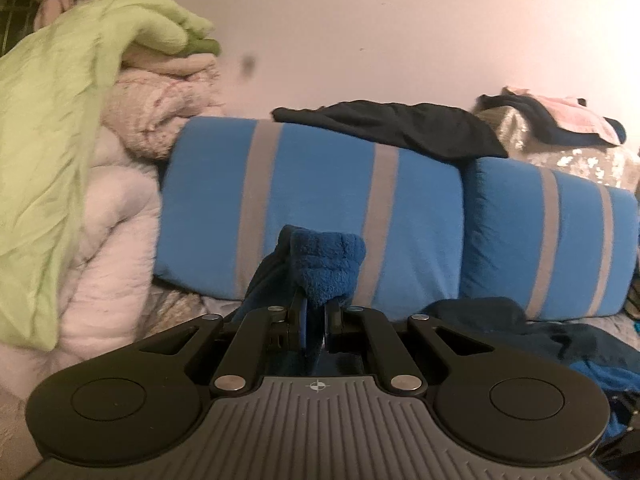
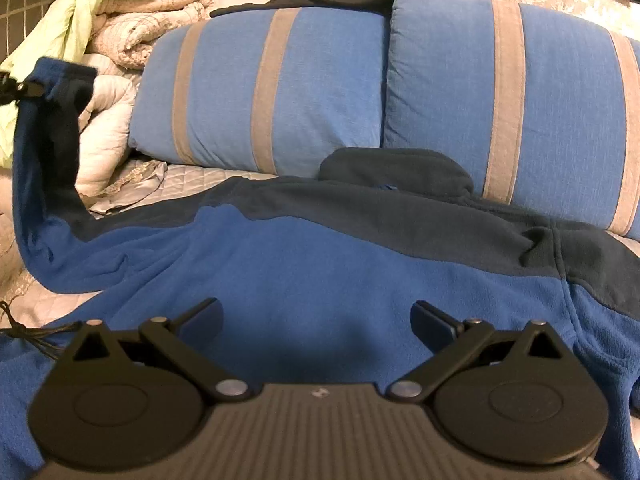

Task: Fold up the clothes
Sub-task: 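Carry the sleeve with the left gripper across the jacket and release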

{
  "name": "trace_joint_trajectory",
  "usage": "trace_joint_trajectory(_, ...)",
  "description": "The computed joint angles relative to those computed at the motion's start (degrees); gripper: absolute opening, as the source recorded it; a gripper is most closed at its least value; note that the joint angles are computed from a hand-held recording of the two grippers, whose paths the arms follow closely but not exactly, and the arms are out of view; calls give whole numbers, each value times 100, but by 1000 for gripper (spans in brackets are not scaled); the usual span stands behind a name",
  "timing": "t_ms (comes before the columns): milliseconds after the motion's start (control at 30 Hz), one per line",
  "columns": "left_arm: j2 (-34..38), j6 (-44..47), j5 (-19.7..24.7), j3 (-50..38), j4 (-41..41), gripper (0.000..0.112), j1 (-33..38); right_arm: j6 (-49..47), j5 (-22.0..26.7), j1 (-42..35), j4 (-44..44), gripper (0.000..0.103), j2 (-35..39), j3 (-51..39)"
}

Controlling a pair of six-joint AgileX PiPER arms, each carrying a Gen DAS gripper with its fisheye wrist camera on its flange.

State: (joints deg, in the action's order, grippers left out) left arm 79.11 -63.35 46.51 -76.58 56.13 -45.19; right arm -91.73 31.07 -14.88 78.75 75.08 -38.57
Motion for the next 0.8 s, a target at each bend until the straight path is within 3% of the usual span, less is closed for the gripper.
trace_joint_trajectory(800, 1830, 966, 33, -2349, -668, 7, -470, 371, -3, 52, -362, 103, 74, -114)
